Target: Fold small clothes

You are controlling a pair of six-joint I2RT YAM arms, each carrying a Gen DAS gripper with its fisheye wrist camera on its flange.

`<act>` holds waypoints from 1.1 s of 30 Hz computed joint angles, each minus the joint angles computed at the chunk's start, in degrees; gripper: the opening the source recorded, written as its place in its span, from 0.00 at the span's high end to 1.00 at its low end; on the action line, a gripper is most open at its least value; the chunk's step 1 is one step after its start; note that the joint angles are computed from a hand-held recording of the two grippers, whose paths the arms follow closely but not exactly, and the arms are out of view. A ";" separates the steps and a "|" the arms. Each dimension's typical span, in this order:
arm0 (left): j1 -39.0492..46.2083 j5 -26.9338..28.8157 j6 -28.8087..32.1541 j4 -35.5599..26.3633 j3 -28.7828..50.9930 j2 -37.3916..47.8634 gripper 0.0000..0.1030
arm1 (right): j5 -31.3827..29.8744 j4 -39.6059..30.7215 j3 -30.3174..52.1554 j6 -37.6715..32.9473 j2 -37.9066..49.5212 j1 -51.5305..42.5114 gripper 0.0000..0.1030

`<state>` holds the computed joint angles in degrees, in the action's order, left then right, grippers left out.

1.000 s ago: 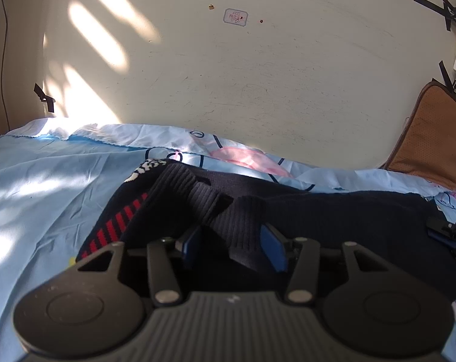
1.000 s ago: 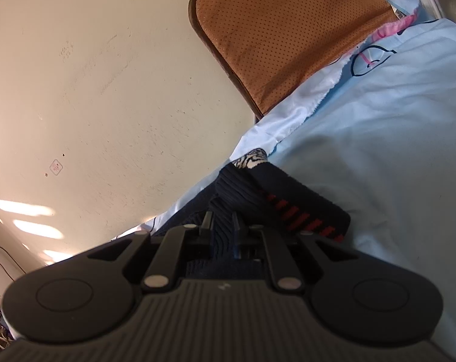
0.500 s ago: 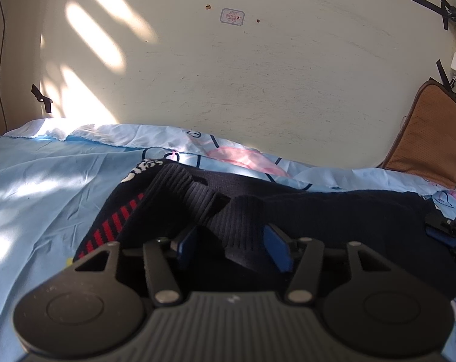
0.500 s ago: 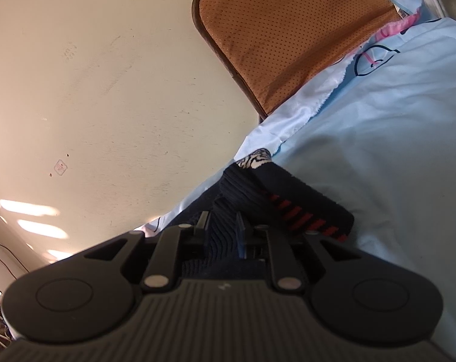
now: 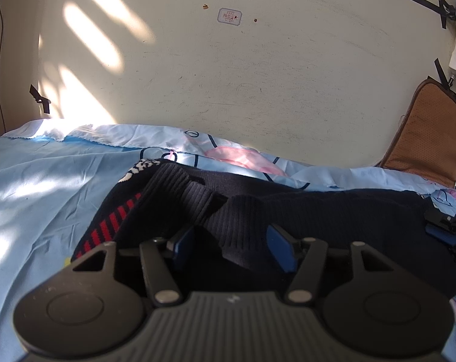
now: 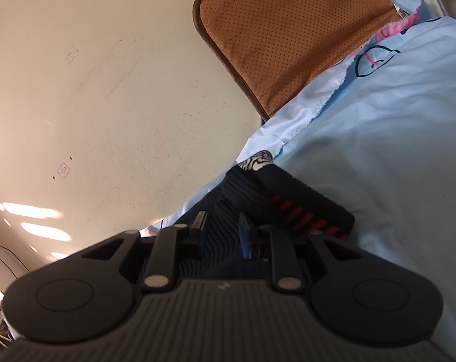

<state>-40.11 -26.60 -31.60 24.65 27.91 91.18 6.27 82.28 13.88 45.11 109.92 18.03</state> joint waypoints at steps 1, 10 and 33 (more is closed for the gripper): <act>-0.03 -0.06 0.00 -0.02 0.01 0.01 0.46 | 0.06 0.04 -0.02 0.01 0.03 0.03 0.75; 0.02 -0.01 0.07 0.01 -0.01 0.02 0.46 | 0.23 0.04 -0.08 -0.28 -0.19 0.31 0.72; 0.06 0.02 0.13 0.17 0.09 0.30 0.45 | 0.43 0.55 -0.06 -0.77 0.17 0.58 0.69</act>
